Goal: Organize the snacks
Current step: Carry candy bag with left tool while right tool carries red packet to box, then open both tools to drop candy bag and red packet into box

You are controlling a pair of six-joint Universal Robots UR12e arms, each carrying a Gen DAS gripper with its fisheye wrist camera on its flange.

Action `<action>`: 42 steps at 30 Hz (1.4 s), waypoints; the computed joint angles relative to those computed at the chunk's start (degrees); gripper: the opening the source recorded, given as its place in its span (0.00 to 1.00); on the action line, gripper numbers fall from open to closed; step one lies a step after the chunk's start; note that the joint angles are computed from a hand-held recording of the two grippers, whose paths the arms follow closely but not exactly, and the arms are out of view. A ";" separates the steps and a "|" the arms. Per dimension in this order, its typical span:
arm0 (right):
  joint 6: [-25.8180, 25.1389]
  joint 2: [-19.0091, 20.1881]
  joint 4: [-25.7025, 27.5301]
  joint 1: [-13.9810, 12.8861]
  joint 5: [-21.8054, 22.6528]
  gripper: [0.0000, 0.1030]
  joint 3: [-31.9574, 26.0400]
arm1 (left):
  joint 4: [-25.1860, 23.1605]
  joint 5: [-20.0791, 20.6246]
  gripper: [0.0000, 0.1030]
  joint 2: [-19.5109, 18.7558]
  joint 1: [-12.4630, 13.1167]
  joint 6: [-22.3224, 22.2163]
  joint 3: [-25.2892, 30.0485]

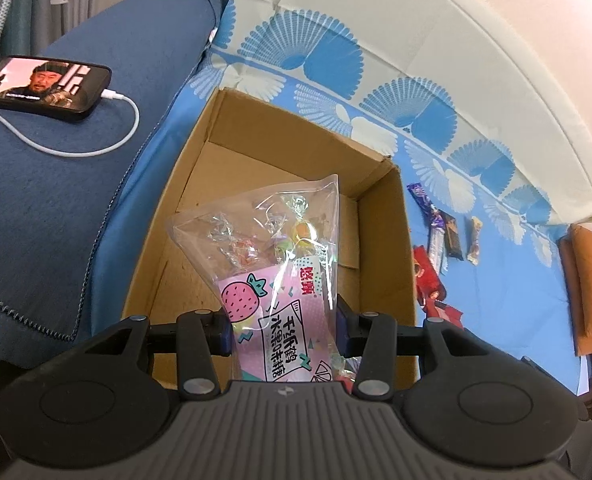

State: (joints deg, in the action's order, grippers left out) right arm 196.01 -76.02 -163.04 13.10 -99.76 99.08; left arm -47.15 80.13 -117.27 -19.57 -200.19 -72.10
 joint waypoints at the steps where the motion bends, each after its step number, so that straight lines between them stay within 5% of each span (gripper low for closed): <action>1: 0.01 0.32 0.24 -0.08 0.09 0.45 -0.31 | -0.39 0.01 0.48 -0.47 0.04 0.00 0.53; 29: 0.73 8.34 5.75 -2.17 3.30 0.49 -7.92 | -9.43 4.48 0.50 -10.51 -0.20 2.47 12.27; 31: 2.23 8.58 5.76 -2.47 4.03 0.60 -8.36 | -10.03 5.04 0.67 -10.75 -0.23 3.85 12.93; 32: 3.17 8.57 6.45 -2.51 3.75 0.72 -8.70 | -10.13 5.27 0.76 -10.62 -0.22 3.82 12.98; 34: 4.58 8.18 6.08 -2.35 2.23 0.78 -8.66 | -7.43 6.26 0.96 -9.52 -0.29 3.26 11.41; 42: 2.77 2.45 6.44 -0.73 1.59 0.90 -3.33 | -1.98 9.03 1.00 -1.92 -0.71 2.67 1.15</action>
State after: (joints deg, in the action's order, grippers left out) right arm 198.79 -73.58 -156.59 12.37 -98.17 95.75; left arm -49.12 89.16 -119.19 -20.28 -197.52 -70.94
